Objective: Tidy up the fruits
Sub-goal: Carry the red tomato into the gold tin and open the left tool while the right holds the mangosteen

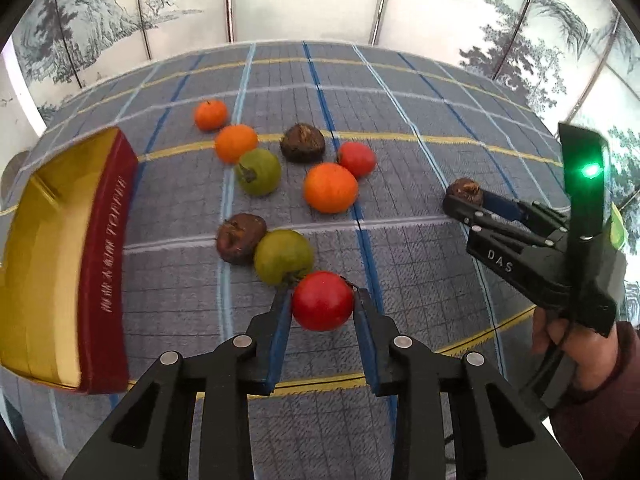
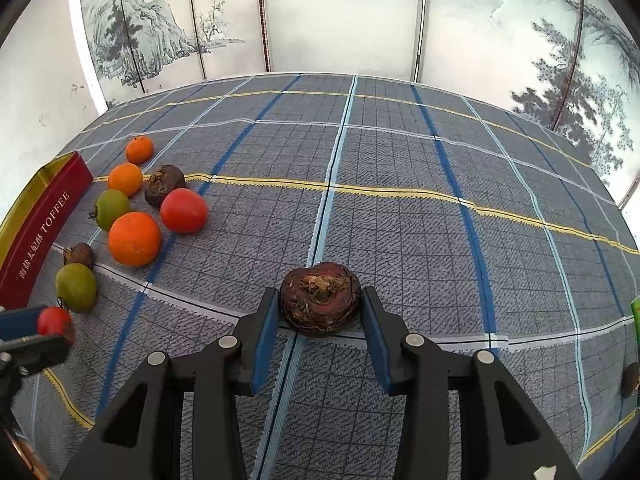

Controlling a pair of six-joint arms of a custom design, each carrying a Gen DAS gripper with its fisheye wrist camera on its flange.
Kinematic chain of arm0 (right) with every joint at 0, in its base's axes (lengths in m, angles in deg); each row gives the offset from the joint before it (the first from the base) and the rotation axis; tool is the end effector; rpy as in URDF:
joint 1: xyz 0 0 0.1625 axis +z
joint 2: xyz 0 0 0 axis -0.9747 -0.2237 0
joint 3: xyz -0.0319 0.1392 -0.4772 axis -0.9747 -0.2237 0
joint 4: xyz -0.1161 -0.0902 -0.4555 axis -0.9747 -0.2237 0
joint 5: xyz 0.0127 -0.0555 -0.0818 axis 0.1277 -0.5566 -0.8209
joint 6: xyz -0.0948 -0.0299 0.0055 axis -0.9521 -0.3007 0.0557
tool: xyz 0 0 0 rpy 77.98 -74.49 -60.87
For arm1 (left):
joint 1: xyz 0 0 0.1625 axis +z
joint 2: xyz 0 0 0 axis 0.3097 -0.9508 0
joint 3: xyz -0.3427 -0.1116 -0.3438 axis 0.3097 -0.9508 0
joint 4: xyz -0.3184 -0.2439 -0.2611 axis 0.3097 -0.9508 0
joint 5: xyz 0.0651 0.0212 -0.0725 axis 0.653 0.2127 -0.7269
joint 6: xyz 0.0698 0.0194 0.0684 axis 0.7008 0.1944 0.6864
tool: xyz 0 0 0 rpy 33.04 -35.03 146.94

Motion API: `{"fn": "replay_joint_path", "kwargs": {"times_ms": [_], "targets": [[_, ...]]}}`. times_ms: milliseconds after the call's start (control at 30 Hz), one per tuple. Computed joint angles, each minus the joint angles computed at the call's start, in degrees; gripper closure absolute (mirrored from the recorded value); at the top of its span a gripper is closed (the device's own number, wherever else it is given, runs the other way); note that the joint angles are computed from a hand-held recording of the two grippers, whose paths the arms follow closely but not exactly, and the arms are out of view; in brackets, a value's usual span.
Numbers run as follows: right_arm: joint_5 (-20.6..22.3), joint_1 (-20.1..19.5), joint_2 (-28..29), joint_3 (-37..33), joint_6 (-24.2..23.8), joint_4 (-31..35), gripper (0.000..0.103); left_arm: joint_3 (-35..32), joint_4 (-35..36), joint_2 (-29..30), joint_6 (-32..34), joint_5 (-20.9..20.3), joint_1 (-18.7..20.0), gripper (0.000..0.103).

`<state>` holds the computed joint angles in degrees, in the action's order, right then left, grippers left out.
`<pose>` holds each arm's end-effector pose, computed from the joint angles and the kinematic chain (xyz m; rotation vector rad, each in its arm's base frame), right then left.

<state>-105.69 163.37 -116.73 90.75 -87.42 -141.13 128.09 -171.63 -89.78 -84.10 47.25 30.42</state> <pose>0.0556 -0.6470 0.0665 0.7365 -2.3154 0.6500 -0.2284 -0.5723 0.0169 0.1630 2.3744 -0.6628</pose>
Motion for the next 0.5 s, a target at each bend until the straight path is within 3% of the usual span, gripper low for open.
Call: {"fn": "replay_joint_path", "kwargs": {"times_ms": [167, 300, 500], "targets": [[-0.1, 0.0, 0.1, 0.0, -0.1, -0.1, 0.063, 2.0, -0.2, -3.1, -0.2, 3.2, -1.2, 0.071], [-0.1, 0.1, 0.1, 0.0, -0.1, -0.1, 0.063, 3.8, 0.4, -6.2, -1.2, 8.1, -1.9, 0.071], [-0.2, 0.1, 0.1, 0.0, -0.1, -0.1, 0.063, 6.4, 7.7, -11.9, -8.0, 14.2, -0.1, 0.071]]}}
